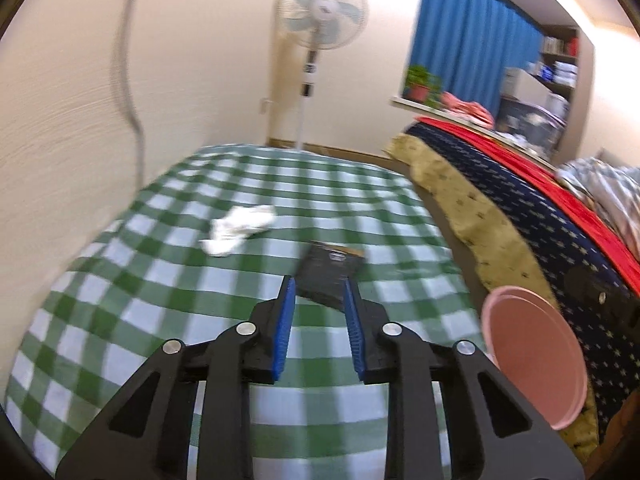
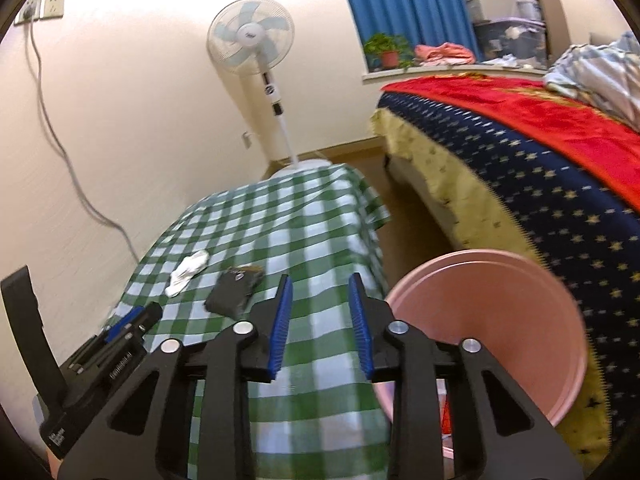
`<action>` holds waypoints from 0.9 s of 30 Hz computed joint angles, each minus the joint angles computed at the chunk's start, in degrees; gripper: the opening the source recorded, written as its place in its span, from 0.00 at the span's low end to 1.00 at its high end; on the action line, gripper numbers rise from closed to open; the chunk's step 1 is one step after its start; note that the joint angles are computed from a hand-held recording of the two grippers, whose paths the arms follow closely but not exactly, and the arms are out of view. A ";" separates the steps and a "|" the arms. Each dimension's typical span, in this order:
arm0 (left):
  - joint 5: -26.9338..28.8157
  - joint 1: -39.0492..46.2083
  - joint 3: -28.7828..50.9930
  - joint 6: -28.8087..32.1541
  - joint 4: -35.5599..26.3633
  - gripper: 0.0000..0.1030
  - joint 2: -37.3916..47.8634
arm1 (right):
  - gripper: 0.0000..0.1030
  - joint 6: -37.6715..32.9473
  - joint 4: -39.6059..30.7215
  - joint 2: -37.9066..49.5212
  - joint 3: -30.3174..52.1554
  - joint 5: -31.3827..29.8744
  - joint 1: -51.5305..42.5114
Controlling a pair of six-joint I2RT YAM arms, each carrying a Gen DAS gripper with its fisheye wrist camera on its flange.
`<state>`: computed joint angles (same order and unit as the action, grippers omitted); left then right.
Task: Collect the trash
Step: 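Move both open tools back over the table toward the tissue and black pouch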
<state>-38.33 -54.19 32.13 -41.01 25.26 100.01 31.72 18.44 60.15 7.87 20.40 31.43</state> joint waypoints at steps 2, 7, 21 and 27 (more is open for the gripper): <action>0.27 2.03 -1.26 -0.10 0.27 0.24 -0.79 | 0.25 0.24 6.22 7.84 1.47 -1.22 0.75; 1.20 6.68 -2.73 1.59 1.68 0.23 -1.11 | 0.21 0.64 14.83 21.57 5.87 -3.37 1.92; 4.79 20.30 -3.67 7.01 3.97 0.23 -3.43 | 0.36 1.82 13.26 49.82 30.45 -8.06 4.83; 6.64 23.49 -2.41 8.62 5.23 0.23 -1.88 | 0.66 3.22 5.32 57.50 40.57 -6.41 4.62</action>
